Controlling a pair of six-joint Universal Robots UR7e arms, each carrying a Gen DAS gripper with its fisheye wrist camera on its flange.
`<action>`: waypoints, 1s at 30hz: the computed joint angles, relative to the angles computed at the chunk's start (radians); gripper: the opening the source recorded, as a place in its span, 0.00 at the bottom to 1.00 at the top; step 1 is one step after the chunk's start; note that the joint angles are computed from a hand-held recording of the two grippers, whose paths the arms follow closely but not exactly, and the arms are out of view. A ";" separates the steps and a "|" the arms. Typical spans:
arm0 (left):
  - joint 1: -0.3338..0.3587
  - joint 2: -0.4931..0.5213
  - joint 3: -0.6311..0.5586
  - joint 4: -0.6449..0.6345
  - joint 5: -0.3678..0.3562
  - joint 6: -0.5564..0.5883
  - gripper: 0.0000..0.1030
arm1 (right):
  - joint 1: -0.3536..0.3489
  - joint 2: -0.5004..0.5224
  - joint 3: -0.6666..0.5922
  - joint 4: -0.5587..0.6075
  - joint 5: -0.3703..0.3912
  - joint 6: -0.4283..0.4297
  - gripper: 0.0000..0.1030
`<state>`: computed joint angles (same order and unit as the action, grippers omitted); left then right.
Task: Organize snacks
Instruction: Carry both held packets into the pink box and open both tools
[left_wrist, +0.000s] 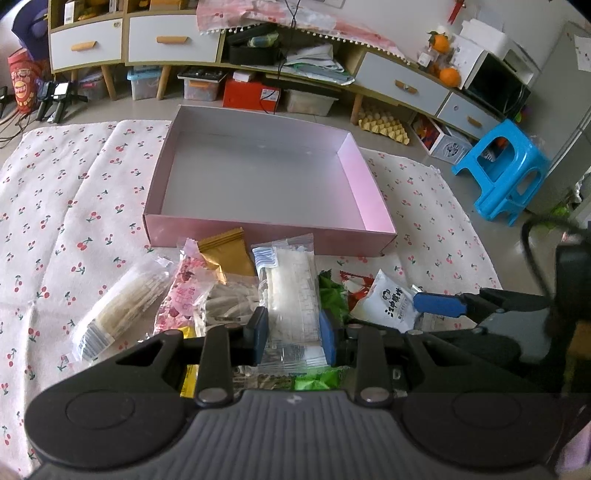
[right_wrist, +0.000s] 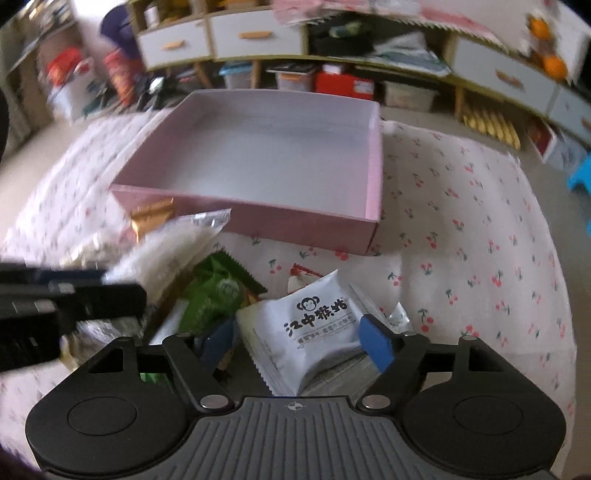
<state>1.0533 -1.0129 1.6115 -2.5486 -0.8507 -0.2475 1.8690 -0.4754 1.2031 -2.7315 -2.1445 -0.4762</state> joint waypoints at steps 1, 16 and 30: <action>0.000 -0.001 0.000 -0.001 0.000 0.000 0.27 | -0.001 0.000 0.004 -0.011 0.000 -0.018 0.73; 0.005 -0.022 -0.003 -0.083 -0.017 0.006 0.26 | -0.041 -0.081 0.006 -0.041 0.134 0.227 0.13; 0.067 0.058 -0.108 -0.234 -0.035 0.078 0.26 | -0.065 -0.097 -0.027 -0.168 0.269 0.419 0.12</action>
<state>1.1205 -0.9544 1.5039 -2.7826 -0.8857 -0.1690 1.8044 -0.5727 1.1764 -2.8996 -1.8759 -0.0574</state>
